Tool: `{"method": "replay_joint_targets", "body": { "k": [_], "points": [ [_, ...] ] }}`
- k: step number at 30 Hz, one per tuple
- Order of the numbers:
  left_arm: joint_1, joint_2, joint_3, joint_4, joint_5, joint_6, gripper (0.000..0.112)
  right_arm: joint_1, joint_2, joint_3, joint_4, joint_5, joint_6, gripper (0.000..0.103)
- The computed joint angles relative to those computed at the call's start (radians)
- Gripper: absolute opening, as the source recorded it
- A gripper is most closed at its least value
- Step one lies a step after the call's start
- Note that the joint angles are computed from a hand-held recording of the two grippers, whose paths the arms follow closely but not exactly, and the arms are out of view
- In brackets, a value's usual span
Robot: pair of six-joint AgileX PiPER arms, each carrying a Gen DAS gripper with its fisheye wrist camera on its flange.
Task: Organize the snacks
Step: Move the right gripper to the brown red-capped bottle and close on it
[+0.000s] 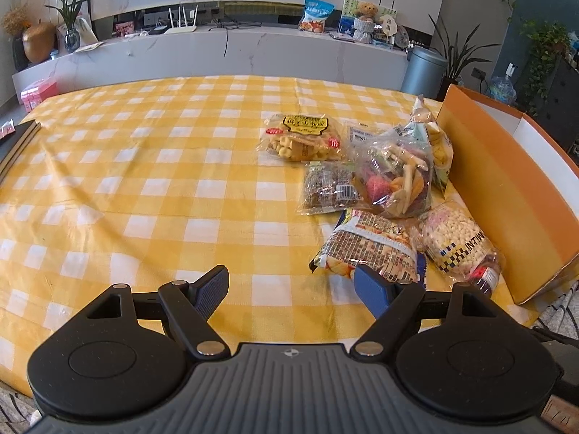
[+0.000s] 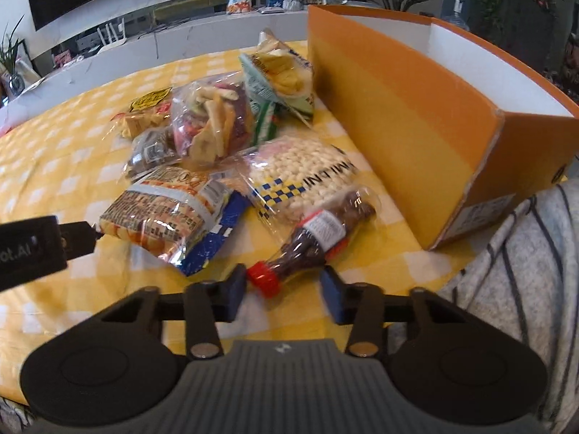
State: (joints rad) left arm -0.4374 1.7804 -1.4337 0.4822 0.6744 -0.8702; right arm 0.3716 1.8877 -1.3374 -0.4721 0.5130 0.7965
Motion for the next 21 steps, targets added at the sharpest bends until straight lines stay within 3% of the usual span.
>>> {"method": "replay_joint_targets", "body": {
  "k": [8,12,18,21],
  "points": [
    [-0.022,-0.009,-0.011,0.048,0.02,-0.032,0.093,-0.048,-0.052,0.049,0.253,-0.029,-0.319,0.017],
    [-0.03,-0.008,-0.015,0.069,0.023,-0.049,0.093,-0.02,-0.051,0.056,0.175,-0.027,-0.297,0.016],
    [-0.003,-0.023,-0.001,-0.101,-0.043,0.096,0.093,-0.038,-0.023,0.026,0.219,-0.046,-0.357,0.016],
    [-0.026,-0.025,-0.005,-0.062,-0.034,0.076,0.093,-0.047,-0.02,0.019,0.255,-0.047,-0.393,0.017]
  ]
}}
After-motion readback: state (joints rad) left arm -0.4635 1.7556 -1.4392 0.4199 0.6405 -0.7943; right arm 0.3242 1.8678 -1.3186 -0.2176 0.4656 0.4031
